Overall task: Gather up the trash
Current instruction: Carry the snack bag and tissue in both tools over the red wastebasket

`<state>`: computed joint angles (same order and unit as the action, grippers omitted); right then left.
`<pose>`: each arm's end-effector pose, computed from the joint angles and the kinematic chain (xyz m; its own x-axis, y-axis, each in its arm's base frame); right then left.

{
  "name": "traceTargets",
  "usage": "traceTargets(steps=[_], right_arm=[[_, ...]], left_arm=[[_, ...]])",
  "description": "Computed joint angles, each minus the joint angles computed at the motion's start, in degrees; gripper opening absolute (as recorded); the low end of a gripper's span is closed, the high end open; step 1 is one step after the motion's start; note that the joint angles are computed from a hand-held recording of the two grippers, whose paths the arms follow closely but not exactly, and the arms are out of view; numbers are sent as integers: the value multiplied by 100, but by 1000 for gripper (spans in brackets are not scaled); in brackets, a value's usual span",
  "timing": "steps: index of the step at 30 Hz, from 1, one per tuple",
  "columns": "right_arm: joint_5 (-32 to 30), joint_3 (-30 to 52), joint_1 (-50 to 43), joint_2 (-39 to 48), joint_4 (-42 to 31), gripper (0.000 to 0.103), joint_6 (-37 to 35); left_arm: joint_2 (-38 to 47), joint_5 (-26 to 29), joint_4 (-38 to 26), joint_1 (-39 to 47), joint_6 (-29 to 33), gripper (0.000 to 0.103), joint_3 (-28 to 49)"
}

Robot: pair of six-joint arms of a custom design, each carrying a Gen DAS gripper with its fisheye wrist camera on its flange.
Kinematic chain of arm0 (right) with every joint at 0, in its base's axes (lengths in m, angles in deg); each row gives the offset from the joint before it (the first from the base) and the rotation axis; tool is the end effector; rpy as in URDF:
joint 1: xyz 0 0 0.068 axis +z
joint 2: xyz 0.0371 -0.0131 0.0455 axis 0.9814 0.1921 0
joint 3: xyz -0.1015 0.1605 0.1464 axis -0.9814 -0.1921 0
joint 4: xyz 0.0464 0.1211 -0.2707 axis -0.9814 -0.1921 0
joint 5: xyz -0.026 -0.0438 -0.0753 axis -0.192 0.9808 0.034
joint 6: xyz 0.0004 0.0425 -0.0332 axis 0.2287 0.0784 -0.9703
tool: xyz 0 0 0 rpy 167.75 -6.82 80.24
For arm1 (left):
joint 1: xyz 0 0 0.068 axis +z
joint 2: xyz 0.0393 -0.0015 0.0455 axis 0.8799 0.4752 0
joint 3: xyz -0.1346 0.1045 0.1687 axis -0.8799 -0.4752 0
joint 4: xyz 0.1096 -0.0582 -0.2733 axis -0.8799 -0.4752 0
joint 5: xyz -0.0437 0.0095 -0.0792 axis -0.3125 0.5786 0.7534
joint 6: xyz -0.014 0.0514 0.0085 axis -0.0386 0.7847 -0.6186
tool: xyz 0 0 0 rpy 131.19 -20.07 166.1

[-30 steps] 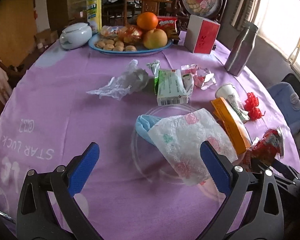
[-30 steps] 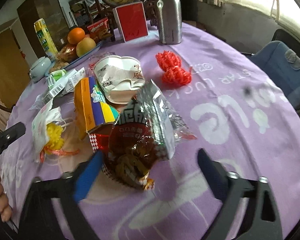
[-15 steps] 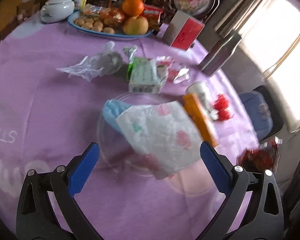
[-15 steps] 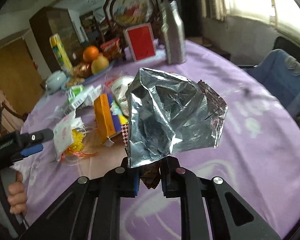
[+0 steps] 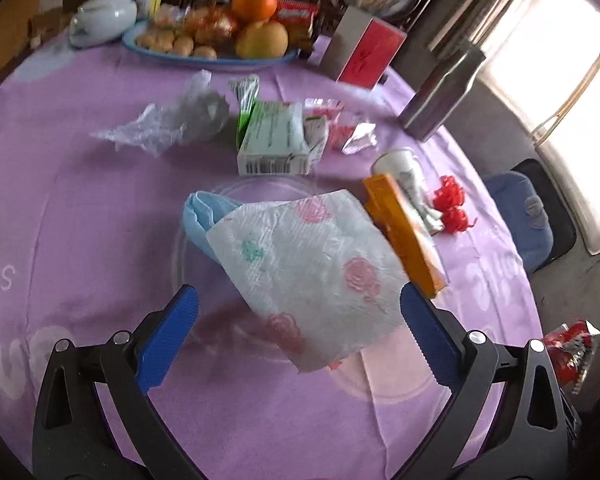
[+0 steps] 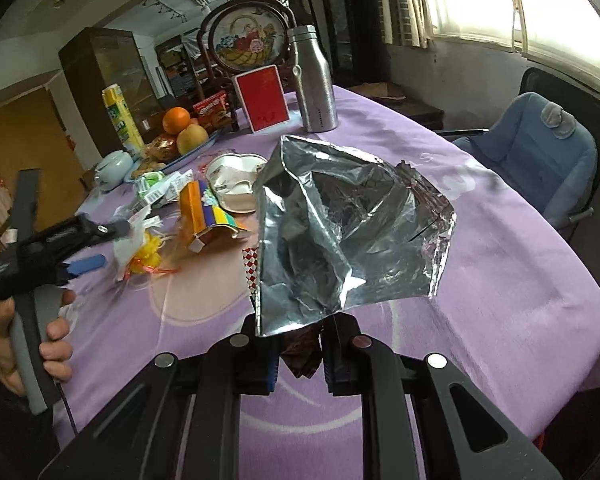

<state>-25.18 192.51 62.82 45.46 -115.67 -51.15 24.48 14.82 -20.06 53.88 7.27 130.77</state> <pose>0.2845 -0.0588 0.4212 -0.6853 -0.2042 -0.6991 -0.4872 0.8420 0.2316 0.2459 -0.0304 0.4204 -0.6534 -0.5621 -0.5070 -0.4476 0.8271 -0.3400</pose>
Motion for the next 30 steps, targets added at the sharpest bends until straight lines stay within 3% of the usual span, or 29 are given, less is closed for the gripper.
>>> traceTargets(steps=[7,9,14,18,19,22,23,30], right_arm=[[-351,23,-314,82,-248,18,-294],[-397,56,-363,141,-330,18,-362],[-443,139,-468,248,-422,18,-439],[-507,155,-532,265,-462,18,-460],[-510,141,-528,247,-460,18,-455],[-518,110,-530,207,-447,18,-441],[-520,113,-533,206,-454,18,-440],[-585,141,-625,193,-477,19,-469]], left_arm=[[794,109,-736,179,-240,94,866],[1039,-154,-928,37,-129,85,1283],[1485,-158,-1162,-142,142,61,1840],[1603,78,-1126,-137,294,52,1831],[1605,108,-1115,-132,295,47,1827],[1464,186,-947,-141,314,13,1731],[1448,82,-959,-198,299,6,1776],[1016,-502,-1002,-734,188,5,2203]])
